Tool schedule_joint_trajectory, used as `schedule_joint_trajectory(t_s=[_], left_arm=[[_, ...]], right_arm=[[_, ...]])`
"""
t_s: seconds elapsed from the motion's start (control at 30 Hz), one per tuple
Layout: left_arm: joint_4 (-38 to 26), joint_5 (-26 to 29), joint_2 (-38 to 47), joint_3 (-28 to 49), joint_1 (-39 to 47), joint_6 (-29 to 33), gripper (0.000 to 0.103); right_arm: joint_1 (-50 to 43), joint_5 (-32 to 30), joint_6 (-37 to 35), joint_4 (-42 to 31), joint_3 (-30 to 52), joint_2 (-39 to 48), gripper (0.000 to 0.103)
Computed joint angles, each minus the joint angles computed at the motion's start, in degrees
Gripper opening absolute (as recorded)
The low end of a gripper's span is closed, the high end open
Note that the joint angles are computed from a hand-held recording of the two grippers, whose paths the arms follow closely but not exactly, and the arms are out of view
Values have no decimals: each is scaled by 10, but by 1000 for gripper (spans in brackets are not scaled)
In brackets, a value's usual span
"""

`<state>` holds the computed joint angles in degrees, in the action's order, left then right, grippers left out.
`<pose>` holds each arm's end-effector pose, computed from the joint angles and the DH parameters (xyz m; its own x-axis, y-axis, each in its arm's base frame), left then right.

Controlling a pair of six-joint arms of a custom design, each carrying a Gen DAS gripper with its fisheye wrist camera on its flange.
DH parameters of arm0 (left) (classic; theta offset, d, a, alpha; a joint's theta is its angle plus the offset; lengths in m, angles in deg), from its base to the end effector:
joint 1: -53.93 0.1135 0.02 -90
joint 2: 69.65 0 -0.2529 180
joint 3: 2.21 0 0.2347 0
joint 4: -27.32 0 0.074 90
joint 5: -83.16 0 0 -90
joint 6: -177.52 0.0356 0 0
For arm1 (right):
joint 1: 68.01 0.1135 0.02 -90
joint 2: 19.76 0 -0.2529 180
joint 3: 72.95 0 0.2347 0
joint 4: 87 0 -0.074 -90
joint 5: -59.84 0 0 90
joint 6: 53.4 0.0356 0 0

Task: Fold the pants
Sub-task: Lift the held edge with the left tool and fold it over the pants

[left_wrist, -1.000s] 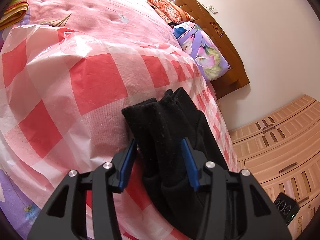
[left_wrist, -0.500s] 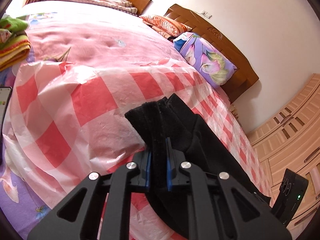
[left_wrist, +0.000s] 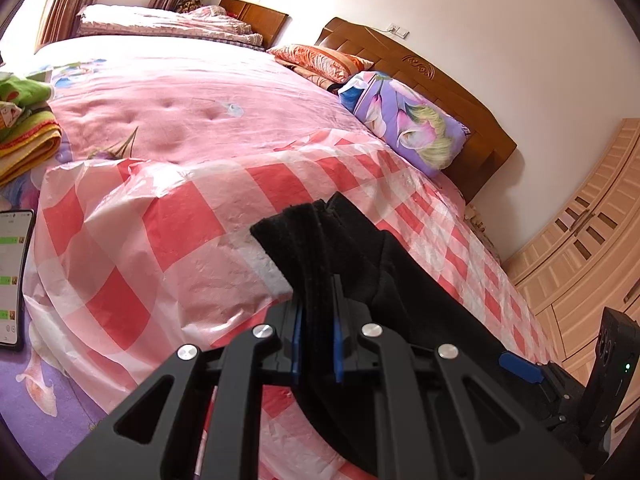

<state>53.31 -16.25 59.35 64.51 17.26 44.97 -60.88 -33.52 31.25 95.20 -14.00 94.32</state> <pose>0.3053 -0.2200 0.0377 -0.6767 -0.3279 -0.6592 0.0351 0.8799 -0.4738 0.3206 0.0422 0.0644 -0.7735 -0.1906 -0.6045 -0.2321 0.9726 -0.0096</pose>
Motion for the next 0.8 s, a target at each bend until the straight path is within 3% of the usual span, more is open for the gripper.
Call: schedule_joint_trajectory(t_s=[0.13,0.17,0.47,0.6,0.7,0.8], left_arm=[[-10,-25,-26,-6,-19,13,11],[-10,-31,-36,-9,-25,17,11],[-35,-79,-111,-8,-96,84,11],[-36,-104,-130,2,-144,131,11],[-50,-128,-130,26,-183,164,11],[-70,-147,-126,53,-221,190,11]], right_arm=[[3,29,-25,-32,39,61,99],[-7,9,-16,-4,25,60,99],[-54,-66,-37,-43,-5,5,99],[-74,-57,-73,-22,-29,17,99],[-93,-92,-84,-30,-38,2,99],[-178,-196,-101,-70,-70,-62,99]])
